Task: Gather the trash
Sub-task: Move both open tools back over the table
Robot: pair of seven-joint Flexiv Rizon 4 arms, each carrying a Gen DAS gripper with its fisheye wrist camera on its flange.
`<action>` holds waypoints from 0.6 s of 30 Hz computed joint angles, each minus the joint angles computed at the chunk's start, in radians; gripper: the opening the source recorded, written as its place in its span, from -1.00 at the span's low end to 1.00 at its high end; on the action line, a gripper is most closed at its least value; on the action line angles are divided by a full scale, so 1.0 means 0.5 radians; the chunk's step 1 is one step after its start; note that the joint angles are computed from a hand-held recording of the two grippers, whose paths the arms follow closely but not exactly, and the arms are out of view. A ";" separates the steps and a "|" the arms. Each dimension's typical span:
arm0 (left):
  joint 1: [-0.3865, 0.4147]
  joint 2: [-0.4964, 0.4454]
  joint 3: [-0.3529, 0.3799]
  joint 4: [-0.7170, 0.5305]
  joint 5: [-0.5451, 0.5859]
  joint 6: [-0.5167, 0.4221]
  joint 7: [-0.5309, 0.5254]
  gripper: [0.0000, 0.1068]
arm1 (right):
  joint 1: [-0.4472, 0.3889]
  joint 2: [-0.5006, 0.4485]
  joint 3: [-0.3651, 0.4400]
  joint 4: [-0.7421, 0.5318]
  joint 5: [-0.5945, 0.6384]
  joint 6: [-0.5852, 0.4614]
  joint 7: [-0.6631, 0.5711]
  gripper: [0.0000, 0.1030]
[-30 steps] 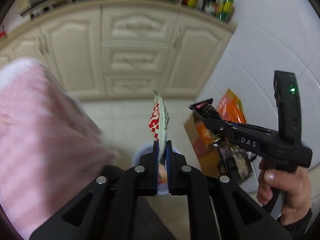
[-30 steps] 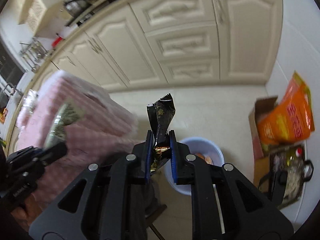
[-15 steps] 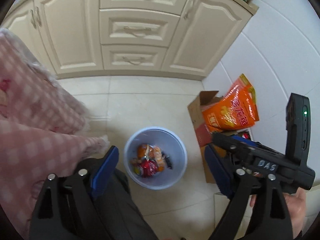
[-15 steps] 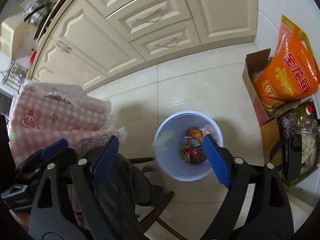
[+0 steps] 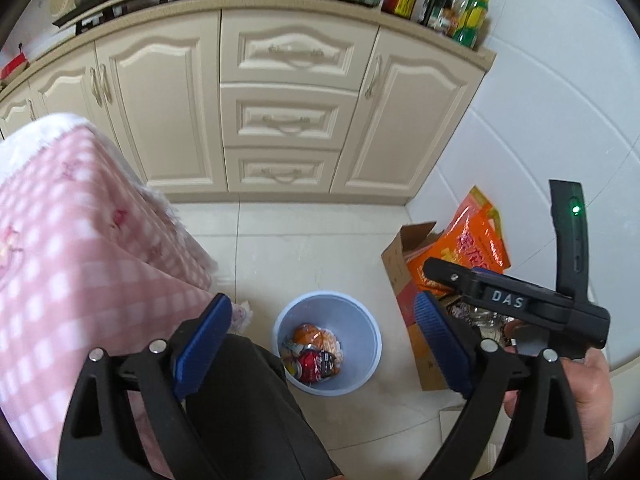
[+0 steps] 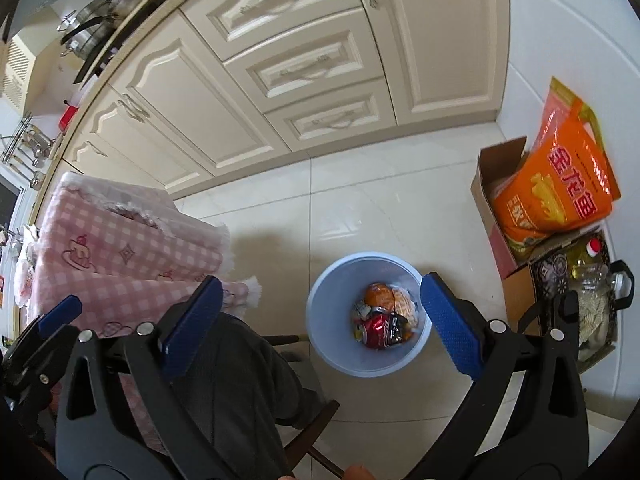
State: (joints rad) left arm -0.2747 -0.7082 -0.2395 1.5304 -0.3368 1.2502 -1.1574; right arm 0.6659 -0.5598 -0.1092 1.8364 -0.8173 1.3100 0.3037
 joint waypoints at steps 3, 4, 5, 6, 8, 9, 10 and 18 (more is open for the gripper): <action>0.075 0.074 -0.093 0.100 -0.061 0.092 0.060 0.70 | 0.021 0.022 -0.001 -0.038 -0.035 -0.047 -0.013 0.88; 0.097 0.097 -0.118 0.129 -0.082 0.119 0.080 0.70 | 0.033 0.032 -0.009 -0.052 -0.063 -0.056 -0.004 0.88; 0.121 0.125 -0.147 0.161 -0.104 0.149 0.103 0.70 | 0.039 0.040 -0.008 -0.072 -0.086 -0.075 -0.003 0.88; 0.147 0.151 -0.176 0.194 -0.128 0.178 0.128 0.70 | 0.041 0.045 -0.004 -0.088 -0.106 -0.090 0.000 0.88; 0.212 0.207 -0.253 0.269 -0.189 0.238 0.189 0.70 | 0.045 0.054 0.011 -0.141 -0.151 -0.133 -0.011 0.88; 0.246 0.226 -0.296 0.297 -0.224 0.261 0.223 0.70 | 0.044 0.056 0.021 -0.162 -0.169 -0.149 -0.015 0.88; 0.287 0.252 -0.343 0.334 -0.264 0.290 0.261 0.70 | 0.047 0.057 0.030 -0.192 -0.191 -0.172 -0.024 0.88; 0.513 0.445 -0.563 0.565 -0.481 0.523 0.431 0.70 | 0.083 0.026 0.078 -0.438 -0.320 -0.268 -0.086 0.88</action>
State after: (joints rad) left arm -0.0180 -0.4857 -0.5209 1.8129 -0.5771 1.5118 -0.9418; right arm 0.7077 -0.5468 -0.0700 1.6175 -0.9774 1.1762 0.2606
